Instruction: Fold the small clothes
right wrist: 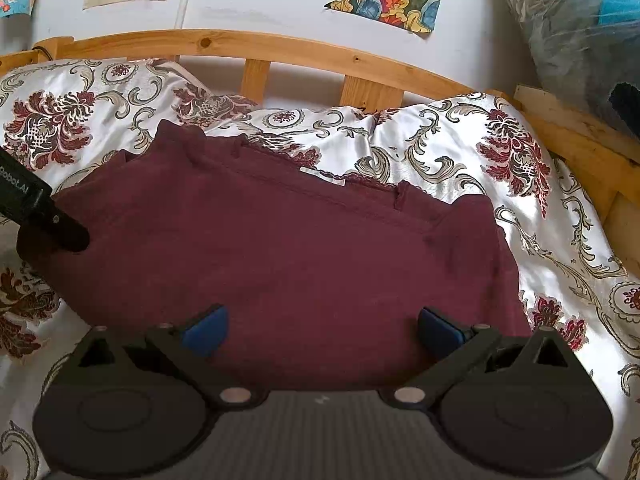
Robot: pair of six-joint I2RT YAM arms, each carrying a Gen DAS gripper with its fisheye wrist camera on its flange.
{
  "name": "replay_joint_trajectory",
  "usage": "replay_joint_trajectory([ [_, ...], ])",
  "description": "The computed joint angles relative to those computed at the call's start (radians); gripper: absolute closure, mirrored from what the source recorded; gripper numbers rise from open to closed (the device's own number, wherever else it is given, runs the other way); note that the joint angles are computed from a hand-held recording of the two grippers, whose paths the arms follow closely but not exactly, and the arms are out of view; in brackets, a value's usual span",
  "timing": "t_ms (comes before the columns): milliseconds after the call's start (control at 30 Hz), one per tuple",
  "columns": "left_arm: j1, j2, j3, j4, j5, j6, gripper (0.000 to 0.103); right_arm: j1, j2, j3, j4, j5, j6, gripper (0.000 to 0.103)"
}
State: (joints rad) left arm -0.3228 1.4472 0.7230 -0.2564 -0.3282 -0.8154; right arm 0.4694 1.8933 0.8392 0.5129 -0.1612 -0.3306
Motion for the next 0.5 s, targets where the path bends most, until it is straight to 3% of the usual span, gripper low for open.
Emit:
replay_joint_trajectory([
  [33, -0.006, 0.002, 0.012, -0.02, -0.012, -0.004, 0.043, -0.001, 0.002, 0.002, -0.001, -0.001, -0.001, 0.0],
  [200, -0.038, 0.033, 0.107, -0.151, -0.089, -0.035, 0.083, -0.013, -0.01, 0.012, -0.035, -0.025, 0.02, 0.0],
  [367, -0.087, 0.03, 0.173, -0.219, -0.164, -0.017, 0.089, -0.041, -0.032, 0.03, -0.079, -0.074, 0.055, 0.0],
  [500, -0.148, 0.045, 0.273, -0.269, -0.242, 0.059, 0.09, -0.074, -0.052, 0.03, -0.048, -0.098, 0.088, 0.0],
])
